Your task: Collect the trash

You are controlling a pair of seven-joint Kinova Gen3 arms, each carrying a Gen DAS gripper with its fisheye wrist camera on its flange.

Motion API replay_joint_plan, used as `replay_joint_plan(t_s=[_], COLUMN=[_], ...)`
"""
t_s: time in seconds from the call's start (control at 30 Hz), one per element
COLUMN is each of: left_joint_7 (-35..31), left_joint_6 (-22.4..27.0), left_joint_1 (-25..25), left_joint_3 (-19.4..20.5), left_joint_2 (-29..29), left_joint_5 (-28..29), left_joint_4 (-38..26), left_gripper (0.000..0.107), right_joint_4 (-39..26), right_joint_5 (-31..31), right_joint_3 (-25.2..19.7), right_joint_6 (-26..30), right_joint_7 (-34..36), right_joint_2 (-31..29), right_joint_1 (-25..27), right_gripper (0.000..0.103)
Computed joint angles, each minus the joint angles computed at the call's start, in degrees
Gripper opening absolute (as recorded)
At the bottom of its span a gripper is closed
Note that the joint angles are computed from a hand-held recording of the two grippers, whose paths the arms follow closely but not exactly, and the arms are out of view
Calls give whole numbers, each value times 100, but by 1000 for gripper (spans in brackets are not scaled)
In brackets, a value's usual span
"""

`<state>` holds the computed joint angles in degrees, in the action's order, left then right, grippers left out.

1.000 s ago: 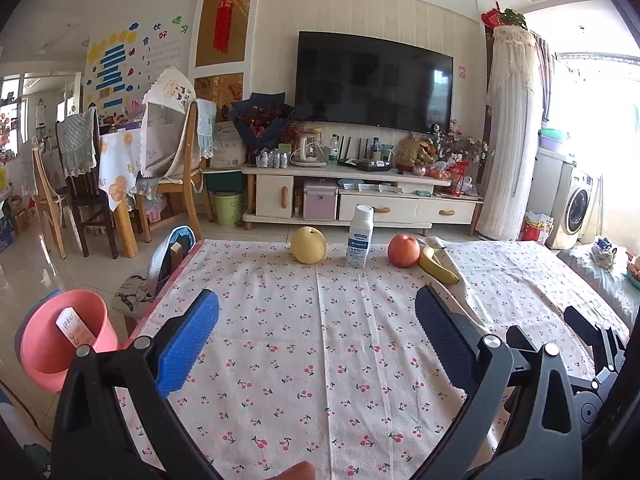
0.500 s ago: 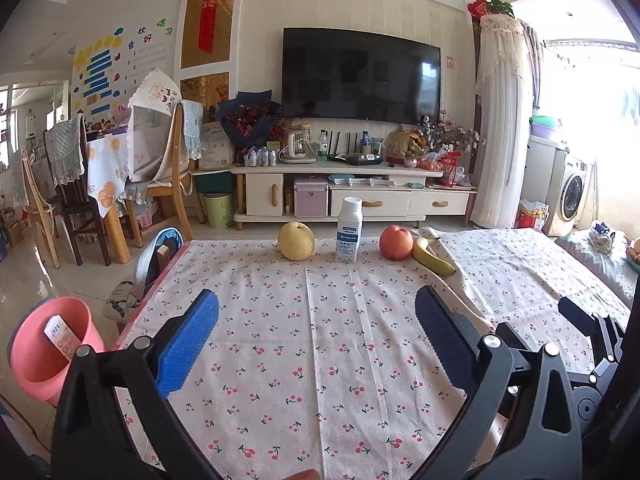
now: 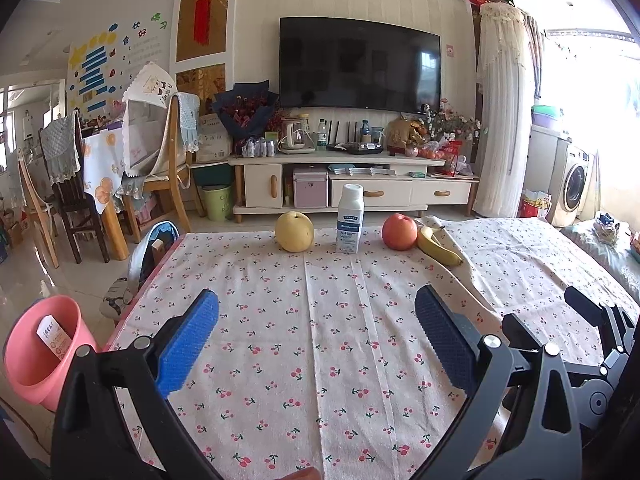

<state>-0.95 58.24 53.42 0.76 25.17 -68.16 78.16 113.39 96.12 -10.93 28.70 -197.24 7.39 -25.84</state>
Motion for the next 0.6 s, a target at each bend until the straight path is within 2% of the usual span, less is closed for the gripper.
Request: replay_joint_plan(t_s=[0.23, 0.4, 0.5, 0.57, 0.6], left_joint_7=[-90, -172, -546, -1002, -1173], left_joint_6=[-47, -162, -290, -448, -512], left_joint_1=[-37, -113, -313, -595, -713], left_joint_3=[-35, -66, -50, 7, 7], left_joint_2=[76, 177, 295, 401, 458], left_joint_5=[62, 83, 410, 867, 1101], left_joint_4=[-60, -63, -194, -350, -408], left_gripper=[99, 99, 99, 99, 99], right_joint_4=[-77, -212, -379, -514, -592], right_joint_5=[-13, -241, -750, -1216, -1449], right_joint_3=[8, 64, 154, 187, 65], right_joint_6=[-92, -308, -577, -779, -808], right_joint_7=[118, 388, 916, 1368, 1601], right_joint_2=[104, 216, 333, 441, 519], right_joint_1=[18, 64, 117, 206, 346], right_gripper=[94, 95, 96, 96, 96])
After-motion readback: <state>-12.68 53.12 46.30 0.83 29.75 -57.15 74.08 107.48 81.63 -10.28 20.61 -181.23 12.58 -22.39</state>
